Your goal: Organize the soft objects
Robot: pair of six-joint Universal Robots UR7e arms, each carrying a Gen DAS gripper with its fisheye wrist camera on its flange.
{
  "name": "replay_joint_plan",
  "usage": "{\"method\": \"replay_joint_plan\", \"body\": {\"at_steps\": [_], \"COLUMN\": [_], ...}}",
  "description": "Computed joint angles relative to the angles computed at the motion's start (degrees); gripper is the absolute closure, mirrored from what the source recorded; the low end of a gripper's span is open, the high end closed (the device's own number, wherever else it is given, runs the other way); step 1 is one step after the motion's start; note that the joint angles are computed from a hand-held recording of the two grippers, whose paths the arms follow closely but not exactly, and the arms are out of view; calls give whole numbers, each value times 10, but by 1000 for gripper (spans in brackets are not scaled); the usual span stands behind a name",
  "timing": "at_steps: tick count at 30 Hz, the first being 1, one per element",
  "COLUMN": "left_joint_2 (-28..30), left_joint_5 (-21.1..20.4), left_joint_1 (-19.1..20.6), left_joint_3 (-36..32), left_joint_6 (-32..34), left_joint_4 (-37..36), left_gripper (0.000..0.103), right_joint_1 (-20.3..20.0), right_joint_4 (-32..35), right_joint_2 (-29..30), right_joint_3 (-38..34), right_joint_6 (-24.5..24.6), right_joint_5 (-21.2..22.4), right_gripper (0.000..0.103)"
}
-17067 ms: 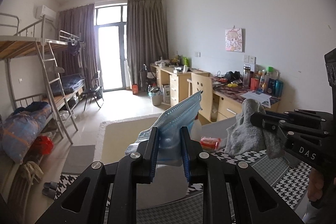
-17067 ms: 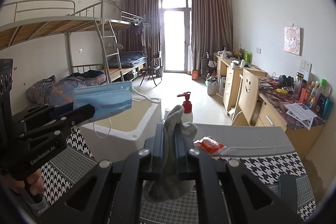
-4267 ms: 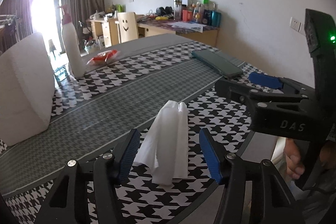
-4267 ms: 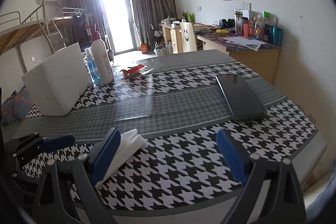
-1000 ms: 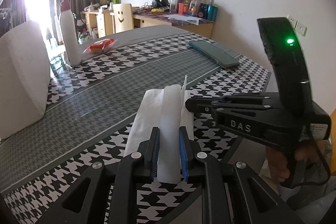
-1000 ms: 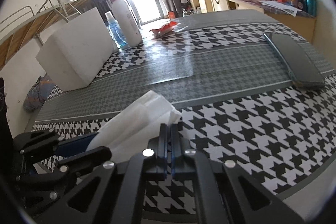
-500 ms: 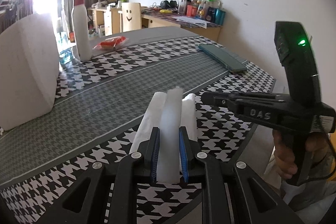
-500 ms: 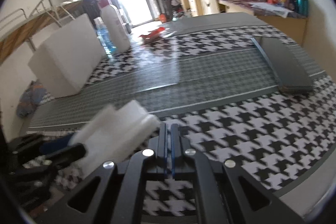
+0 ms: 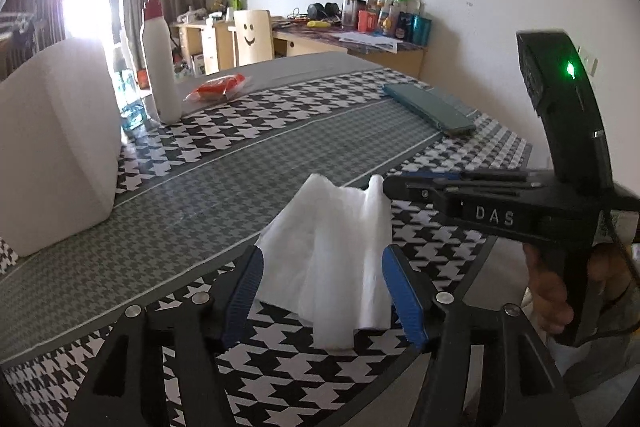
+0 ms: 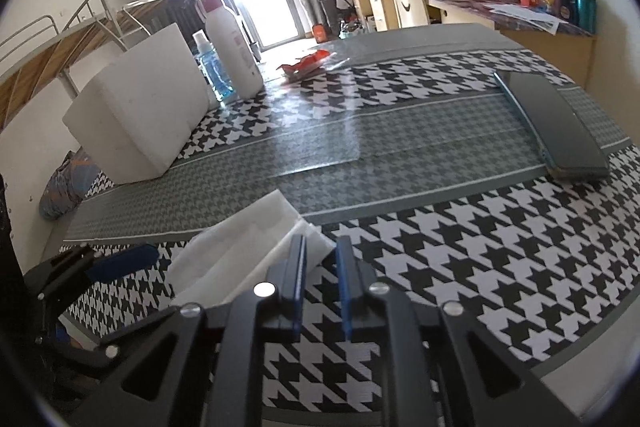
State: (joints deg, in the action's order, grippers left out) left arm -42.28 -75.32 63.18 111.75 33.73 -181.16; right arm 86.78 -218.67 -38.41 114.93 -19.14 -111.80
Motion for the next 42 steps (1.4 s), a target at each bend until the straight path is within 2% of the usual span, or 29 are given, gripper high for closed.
{"method": "replay_joint_plan", "body": {"at_steps": [3, 5, 9, 25, 27, 28, 32, 42], "left_joint_2": [6, 12, 22, 35, 38, 38, 34, 5], "left_joint_5": [5, 12, 23, 36, 45, 47, 38, 8], "left_joint_1": [4, 4, 1, -10, -11, -11, -10, -6], "left_joint_3": [-17, -27, -32, -27, -27, -27, -26, -10], "left_joint_6": [-27, -37, -32, -4, -3, -6, -6, -11], "left_joint_4": [14, 27, 39, 48, 39, 38, 38, 17], "left_gripper": [43, 64, 73, 74, 78, 83, 87, 88], "right_joint_1": [-1, -2, -3, -3, -4, -4, -5, 4], "right_joint_4": [-3, -2, -1, -3, -6, -8, -12, -19], "right_joint_2": [-2, -3, -3, -1, -1, -1, -4, -2], "right_joint_3": [3, 4, 5, 10, 12, 12, 16, 18], "right_joint_6": [0, 0, 0, -8, -8, -7, -5, -12], "right_joint_5": [4, 5, 4, 14, 15, 15, 13, 9], "right_gripper": [85, 85, 85, 84, 84, 84, 84, 84]}}
